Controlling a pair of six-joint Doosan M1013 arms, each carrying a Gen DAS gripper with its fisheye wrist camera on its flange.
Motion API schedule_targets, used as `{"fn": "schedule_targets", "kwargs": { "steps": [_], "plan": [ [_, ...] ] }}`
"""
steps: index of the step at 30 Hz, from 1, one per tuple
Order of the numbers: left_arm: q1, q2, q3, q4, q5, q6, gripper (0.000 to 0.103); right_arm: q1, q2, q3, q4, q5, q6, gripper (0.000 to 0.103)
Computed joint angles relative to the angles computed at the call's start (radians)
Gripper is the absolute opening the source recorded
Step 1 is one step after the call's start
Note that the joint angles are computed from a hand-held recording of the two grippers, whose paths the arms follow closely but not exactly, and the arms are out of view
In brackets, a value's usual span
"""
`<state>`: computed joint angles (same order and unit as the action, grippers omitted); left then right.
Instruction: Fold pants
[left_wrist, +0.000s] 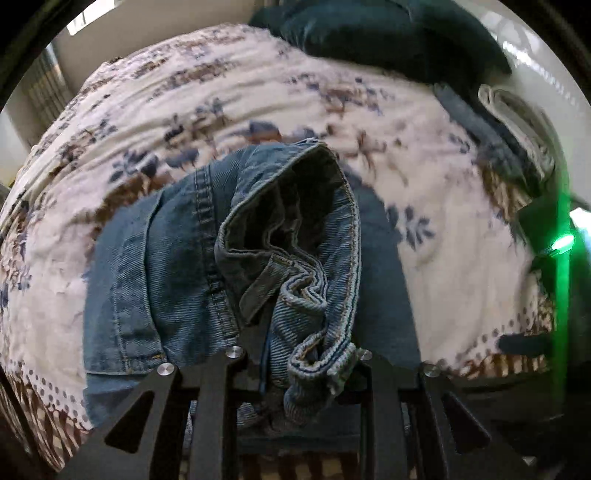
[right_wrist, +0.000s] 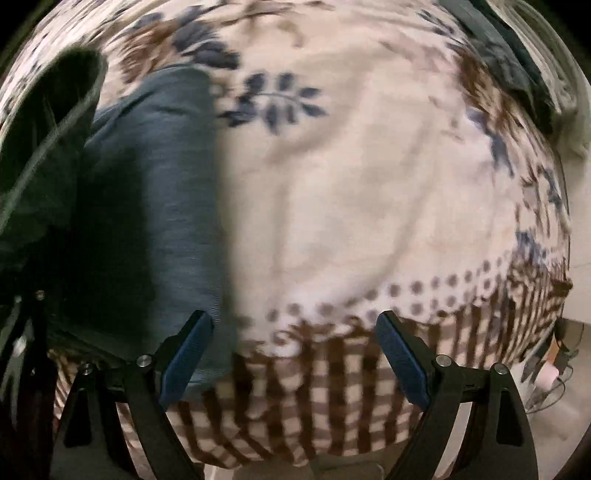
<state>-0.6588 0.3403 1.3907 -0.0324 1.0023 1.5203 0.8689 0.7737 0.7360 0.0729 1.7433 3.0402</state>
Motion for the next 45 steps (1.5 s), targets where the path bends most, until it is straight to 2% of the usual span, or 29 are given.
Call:
{"fn": "schedule_targets", "kwargs": {
  "steps": [4, 5, 7, 9, 11, 14, 15, 17, 20, 24, 28, 30, 33, 34, 35, 36, 37, 40, 43, 45],
  "plan": [
    [-0.010, 0.012, -0.017, 0.031, 0.040, -0.016, 0.024, -0.001, -0.005, 0.013, -0.015, 0.070, -0.003, 0.092],
    [-0.013, 0.017, -0.026, 0.035, 0.061, -0.026, 0.033, -0.001, -0.007, 0.016, -0.024, 0.080, -0.008, 0.092],
    [-0.018, 0.027, -0.050, 0.042, 0.116, -0.057, 0.035, -0.001, -0.007, 0.016, -0.046, 0.100, -0.019, 0.092],
    [-0.023, 0.027, -0.058, 0.047, 0.133, -0.069, 0.042, -0.002, -0.005, 0.008, -0.065, 0.117, -0.036, 0.092],
    [-0.029, 0.027, -0.072, 0.058, 0.160, -0.078, 0.082, -0.002, 0.003, -0.012, -0.087, 0.149, -0.057, 0.092],
    [-0.062, -0.001, -0.078, 0.194, 0.146, -0.113, 0.085, 0.005, 0.045, -0.091, -0.146, 0.265, -0.122, 0.092],
    [-0.063, -0.006, -0.083, 0.204, 0.147, -0.117, 0.085, 0.006, 0.049, -0.106, -0.164, 0.281, -0.135, 0.092],
    [-0.059, -0.022, -0.090, 0.225, 0.137, -0.136, 0.086, 0.005, 0.044, -0.115, -0.176, 0.270, -0.131, 0.092],
    [-0.051, -0.030, -0.101, 0.328, 0.152, -0.177, 0.086, 0.008, 0.054, -0.169, -0.208, 0.265, -0.138, 0.092],
    [-0.012, 0.003, -0.116, 0.468, 0.210, -0.218, 0.086, -0.001, 0.043, -0.197, -0.196, 0.118, -0.121, 0.092],
    [0.041, 0.059, -0.135, 0.507, 0.274, -0.226, 0.086, -0.026, 0.054, -0.219, -0.117, -0.073, -0.138, 0.092],
    [0.055, 0.080, -0.135, 0.525, 0.294, -0.217, 0.086, -0.043, 0.054, -0.190, -0.051, -0.216, -0.138, 0.092],
    [0.075, 0.103, -0.137, 0.495, 0.319, -0.202, 0.086, -0.055, 0.086, -0.204, 0.005, -0.303, -0.160, 0.090],
    [0.079, 0.105, -0.135, 0.482, 0.322, -0.201, 0.086, -0.059, 0.081, -0.176, 0.030, -0.367, -0.169, 0.079],
    [0.083, 0.106, -0.134, 0.471, 0.322, -0.198, 0.086, -0.062, 0.078, -0.157, 0.048, -0.406, -0.173, 0.045],
    [0.084, 0.107, -0.134, 0.470, 0.323, -0.197, 0.086, -0.061, 0.091, -0.173, 0.049, -0.393, -0.165, 0.022],
    [0.085, 0.107, -0.134, 0.467, 0.324, -0.194, 0.086, -0.057, 0.093, -0.173, 0.037, -0.391, -0.152, 0.007],
    [0.091, 0.107, -0.152, 0.434, 0.339, -0.184, 0.086, -0.049, 0.059, -0.125, -0.006, -0.410, -0.096, 0.006],
    [0.109, 0.101, -0.182, 0.338, 0.355, -0.177, 0.086, -0.047, -0.030, -0.005, -0.021, -0.487, -0.016, 0.006],
    [0.117, 0.099, -0.199, 0.299, 0.359, -0.171, 0.086, -0.040, -0.061, 0.018, -0.049, -0.449, 0.010, 0.006]
  ]
}}
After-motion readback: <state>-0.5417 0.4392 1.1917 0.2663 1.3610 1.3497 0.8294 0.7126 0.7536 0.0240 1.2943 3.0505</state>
